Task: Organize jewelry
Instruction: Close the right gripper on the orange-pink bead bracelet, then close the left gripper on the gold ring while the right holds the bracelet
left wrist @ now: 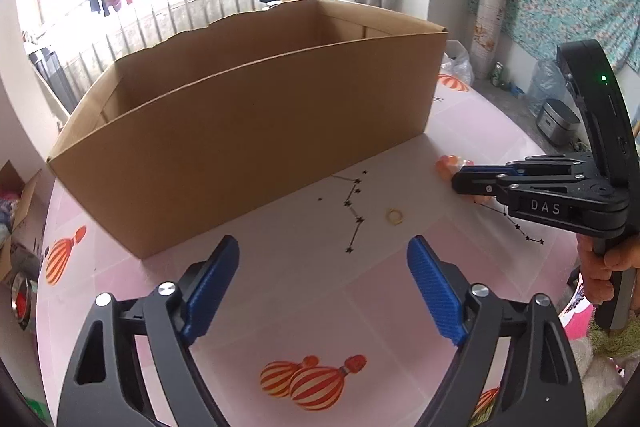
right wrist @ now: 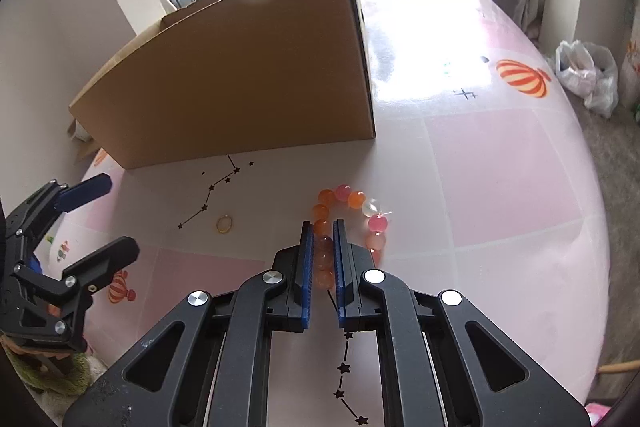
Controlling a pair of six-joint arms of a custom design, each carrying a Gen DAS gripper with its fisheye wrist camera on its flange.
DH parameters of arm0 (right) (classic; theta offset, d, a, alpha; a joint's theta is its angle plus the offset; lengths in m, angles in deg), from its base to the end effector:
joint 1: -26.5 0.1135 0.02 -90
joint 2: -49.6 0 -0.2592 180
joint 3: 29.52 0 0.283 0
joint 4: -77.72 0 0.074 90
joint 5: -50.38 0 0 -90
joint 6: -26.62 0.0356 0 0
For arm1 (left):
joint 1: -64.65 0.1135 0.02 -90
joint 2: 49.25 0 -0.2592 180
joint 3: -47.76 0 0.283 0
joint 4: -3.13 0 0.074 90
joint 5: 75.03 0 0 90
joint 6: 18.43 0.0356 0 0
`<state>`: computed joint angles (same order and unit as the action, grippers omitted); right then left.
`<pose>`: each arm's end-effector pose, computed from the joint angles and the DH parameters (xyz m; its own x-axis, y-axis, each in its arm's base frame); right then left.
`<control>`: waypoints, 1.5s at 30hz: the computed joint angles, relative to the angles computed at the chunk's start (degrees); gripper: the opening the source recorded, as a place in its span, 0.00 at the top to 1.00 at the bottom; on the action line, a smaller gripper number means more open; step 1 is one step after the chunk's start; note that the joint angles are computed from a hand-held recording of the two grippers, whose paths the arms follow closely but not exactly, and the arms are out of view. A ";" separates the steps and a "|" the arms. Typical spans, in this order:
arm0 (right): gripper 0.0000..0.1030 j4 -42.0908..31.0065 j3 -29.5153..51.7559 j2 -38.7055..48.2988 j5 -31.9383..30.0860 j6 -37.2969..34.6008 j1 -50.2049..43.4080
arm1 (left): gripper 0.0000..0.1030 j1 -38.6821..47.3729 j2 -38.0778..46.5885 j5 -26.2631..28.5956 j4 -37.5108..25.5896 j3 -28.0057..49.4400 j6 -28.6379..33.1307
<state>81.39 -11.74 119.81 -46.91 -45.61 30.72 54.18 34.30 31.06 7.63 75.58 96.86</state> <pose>0.1760 0.0175 0.0509 -0.7619 0.2473 -0.5986 0.0799 0.9531 0.2921 0.2126 -0.0493 0.0528 -0.5457 0.5183 -0.6585 0.6397 0.7652 0.0721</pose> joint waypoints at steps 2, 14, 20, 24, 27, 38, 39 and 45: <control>0.93 2.30 -0.79 0.71 -2.28 0.55 -1.63 | 0.29 -2.81 2.36 -0.68 0.47 1.75 -0.69; 0.93 13.74 -1.37 10.54 -15.99 -2.12 -12.08 | 0.74 -12.26 14.80 -2.88 -1.11 9.25 0.33; 0.93 17.65 -1.13 14.28 -18.61 -2.26 -13.94 | 0.84 -13.33 17.14 -3.98 -2.18 11.72 0.01; 0.93 17.31 -3.26 12.13 -20.45 -3.56 -16.02 | 0.89 -14.04 17.00 -4.48 -3.15 12.19 0.12; 0.93 17.94 -3.30 12.76 -20.95 -3.89 -16.56 | 0.90 -14.05 16.77 -4.34 -3.54 12.30 0.14; 0.93 18.96 -2.64 16.16 -25.70 -5.86 -21.44 | 1.00 -10.82 15.18 -0.24 -5.50 11.62 -0.48; 0.93 19.33 -2.57 16.78 -26.01 -5.99 -21.81 | 1.00 -10.46 14.69 0.25 -5.72 11.39 -0.40; 0.93 20.00 -2.50 17.62 -26.18 -6.13 -22.07 | 0.99 -10.11 14.49 1.07 -5.06 11.18 -1.00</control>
